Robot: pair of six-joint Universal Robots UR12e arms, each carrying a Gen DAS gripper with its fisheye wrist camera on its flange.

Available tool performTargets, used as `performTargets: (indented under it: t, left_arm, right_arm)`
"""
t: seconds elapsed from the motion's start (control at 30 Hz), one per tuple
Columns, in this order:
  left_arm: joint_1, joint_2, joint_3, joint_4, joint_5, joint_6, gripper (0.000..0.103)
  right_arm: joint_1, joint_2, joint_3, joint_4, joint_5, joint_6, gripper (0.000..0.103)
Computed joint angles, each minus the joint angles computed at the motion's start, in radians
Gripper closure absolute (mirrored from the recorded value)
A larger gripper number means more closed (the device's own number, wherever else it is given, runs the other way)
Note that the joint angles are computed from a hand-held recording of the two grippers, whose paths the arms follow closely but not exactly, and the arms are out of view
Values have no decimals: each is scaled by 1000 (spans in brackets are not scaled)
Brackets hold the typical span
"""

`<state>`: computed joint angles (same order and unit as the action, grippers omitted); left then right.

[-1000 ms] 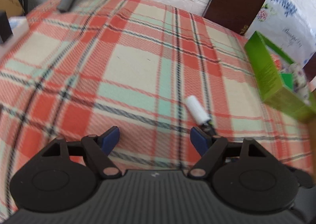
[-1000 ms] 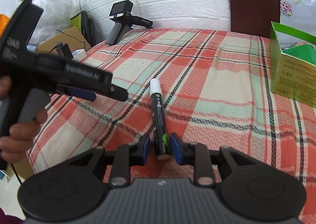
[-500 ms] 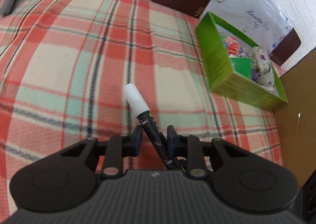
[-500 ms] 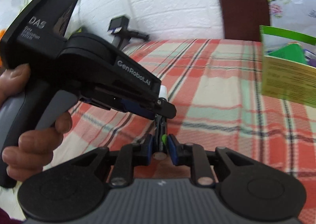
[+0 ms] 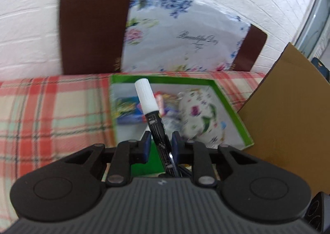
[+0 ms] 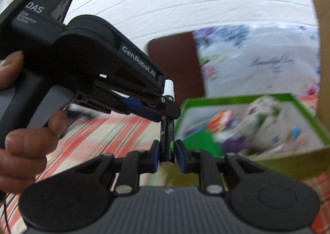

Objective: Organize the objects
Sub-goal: 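Lower the marker into the green box and open both grippers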

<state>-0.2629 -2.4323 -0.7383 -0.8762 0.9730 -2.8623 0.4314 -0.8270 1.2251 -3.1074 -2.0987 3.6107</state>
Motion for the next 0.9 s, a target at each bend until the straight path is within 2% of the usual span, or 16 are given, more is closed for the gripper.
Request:
performTargets:
  t: [0.13, 0.17, 0.2, 0.23, 0.27, 0.33, 0.43, 0.47, 0.57, 0.63, 0.77, 0.9]
  left_arm:
    - [-31, -70, 116, -38, 2, 44, 79]
    - [-38, -83, 133, -29, 15, 55, 76]
    - [-46, -89, 134, 1, 50, 57, 75]
    - [-55, -94, 134, 34, 101, 55, 69]
    - [-61, -98, 132, 60, 143, 54, 68]
    - [-61, -95, 122, 78, 168, 55, 68]
    - [-50, -69, 69, 132, 186, 61, 61]
    - [-48, -58, 48, 155, 205, 60, 58]
    - [-40, -30, 5, 174, 229, 46, 56]
    - [-36, -4, -37, 193, 258, 44, 55]
    - [-27, 50, -138, 260, 289, 52, 41]
    - [-15, 100, -228, 303, 293, 78, 41]
  right_arm:
    - [-31, 10, -8, 16, -42, 29, 85]
    - [-39, 20, -20, 32, -60, 31, 85]
    - [-46, 31, -34, 58, -75, 32, 83]
    - [-52, 39, -49, 104, -88, 40, 78]
    - [-58, 41, -52, 130, -78, 48, 72]
    - [-60, 40, -40, 102, -68, 63, 72]
    - [-52, 33, -15, 38, -68, 65, 63]
    - [-48, 26, -3, 23, -70, 72, 63]
    - [-35, 1, 43, -14, -86, 105, 63]
    - [-18, -20, 73, -18, -110, 146, 61]
    - [4, -61, 128, -20, -130, 199, 58]
    - [20, -92, 162, -16, -140, 243, 53]
